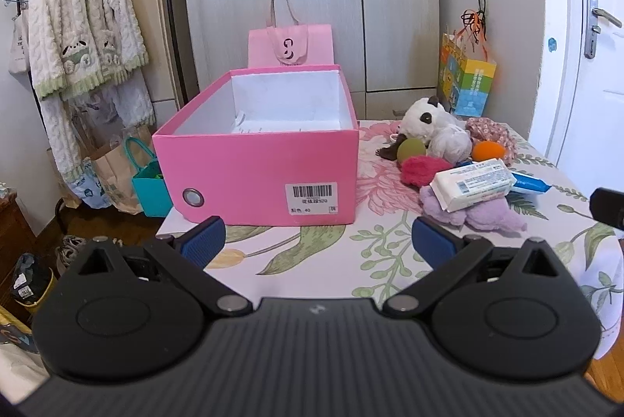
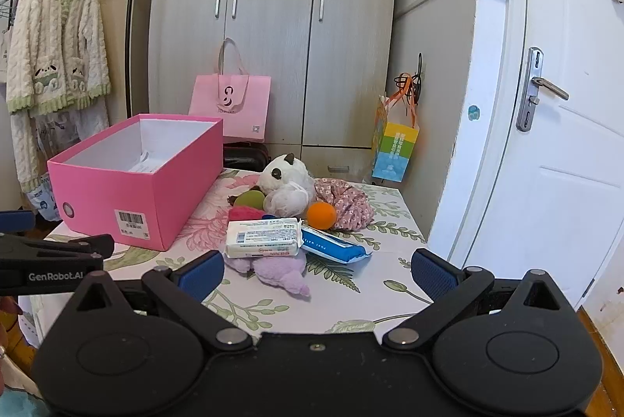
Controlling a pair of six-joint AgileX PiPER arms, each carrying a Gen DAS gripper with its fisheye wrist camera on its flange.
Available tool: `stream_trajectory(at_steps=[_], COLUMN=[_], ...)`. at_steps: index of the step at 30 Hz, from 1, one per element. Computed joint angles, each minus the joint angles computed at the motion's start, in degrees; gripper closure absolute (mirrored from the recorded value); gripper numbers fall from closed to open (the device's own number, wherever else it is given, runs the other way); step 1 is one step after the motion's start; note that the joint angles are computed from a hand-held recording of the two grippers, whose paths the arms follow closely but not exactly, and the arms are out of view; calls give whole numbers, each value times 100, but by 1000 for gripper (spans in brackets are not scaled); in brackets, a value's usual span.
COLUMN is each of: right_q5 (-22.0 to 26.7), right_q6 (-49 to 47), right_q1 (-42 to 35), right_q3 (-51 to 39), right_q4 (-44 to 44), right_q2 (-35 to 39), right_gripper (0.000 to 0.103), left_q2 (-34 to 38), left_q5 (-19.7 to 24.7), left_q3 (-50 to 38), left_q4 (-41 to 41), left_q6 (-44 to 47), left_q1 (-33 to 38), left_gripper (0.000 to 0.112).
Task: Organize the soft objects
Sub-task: 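Move the left tool toward the white soap bar on the table, then close the left gripper on the white soap bar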
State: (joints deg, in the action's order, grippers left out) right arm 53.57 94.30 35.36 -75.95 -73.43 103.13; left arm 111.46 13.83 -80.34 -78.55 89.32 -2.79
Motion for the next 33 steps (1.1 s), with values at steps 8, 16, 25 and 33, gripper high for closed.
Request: stream_trajectory(at_steps=[8,16,25,33], right_q5=[-273,-1485,-2914,-3803], right_q6=[31,445,14,248], right_q1=[-78,-712,-1397,-1874], right_q3=[298,805,230,-105], right_q4=[-271,-1648,-1554,-1752], right_q2=[-249,-494,258,762], right_gripper=[0,0,0,0], left_q2=[-6,381,1323,2507], left_q5=[249,1456,2151,3193], left_q3=[-147,-1212,-2727,-4547], left_q4=[416,514,2007,3020], left_q6=[-305,-742,-2261,-3650], left_q1=[62,262,-164,-333], left_gripper=[9,9,11,12])
